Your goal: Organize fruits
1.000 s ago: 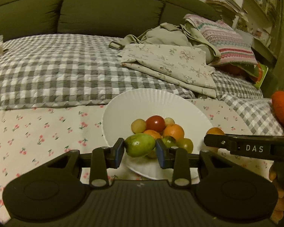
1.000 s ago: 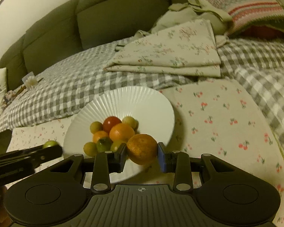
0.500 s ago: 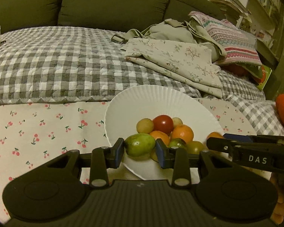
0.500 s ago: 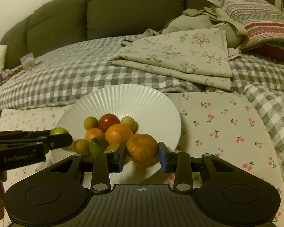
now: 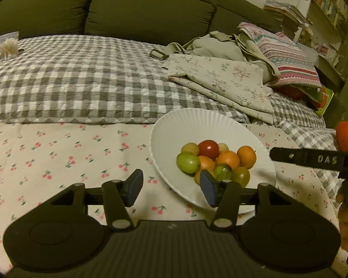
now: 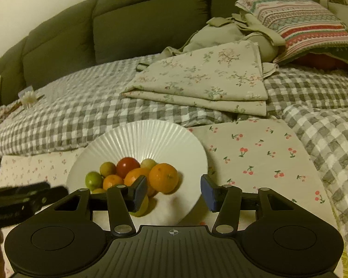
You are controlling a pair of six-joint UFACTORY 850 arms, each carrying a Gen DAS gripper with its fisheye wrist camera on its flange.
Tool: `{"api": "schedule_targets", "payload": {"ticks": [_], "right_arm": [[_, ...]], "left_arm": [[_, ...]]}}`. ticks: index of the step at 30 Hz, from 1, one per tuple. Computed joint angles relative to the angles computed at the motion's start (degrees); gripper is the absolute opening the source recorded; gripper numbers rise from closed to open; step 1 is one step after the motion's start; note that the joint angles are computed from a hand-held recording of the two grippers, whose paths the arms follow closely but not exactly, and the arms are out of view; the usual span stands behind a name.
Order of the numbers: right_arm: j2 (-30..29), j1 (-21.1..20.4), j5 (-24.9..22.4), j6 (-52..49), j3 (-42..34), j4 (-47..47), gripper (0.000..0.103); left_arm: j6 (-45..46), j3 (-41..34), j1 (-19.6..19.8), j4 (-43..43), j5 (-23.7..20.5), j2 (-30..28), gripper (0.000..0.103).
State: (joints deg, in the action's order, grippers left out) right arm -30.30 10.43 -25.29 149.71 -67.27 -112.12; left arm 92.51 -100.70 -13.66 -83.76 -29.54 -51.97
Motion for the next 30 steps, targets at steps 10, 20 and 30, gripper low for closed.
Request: {"api": "schedule_targets", "payload": {"ticks": [10,20,30], "right_arm": [[4.0,1.9,0.4,1.4,2.7,0.3,0.061],[9.4,6.4,0.3,0.4,7.3,1.4,0.07],[12.6,11.8,-4.2,-3.7,11.1,5.3,0.087]], "left_arm": [[4.5,10.1,0.3,-4.3,5.0,7.5,0.066],[11.3,19.2,0.5,-10.5,8.1,15.1,0.075],[20.4,25.7,1.6,-19.6,9.0,20.0,0.082]]}}
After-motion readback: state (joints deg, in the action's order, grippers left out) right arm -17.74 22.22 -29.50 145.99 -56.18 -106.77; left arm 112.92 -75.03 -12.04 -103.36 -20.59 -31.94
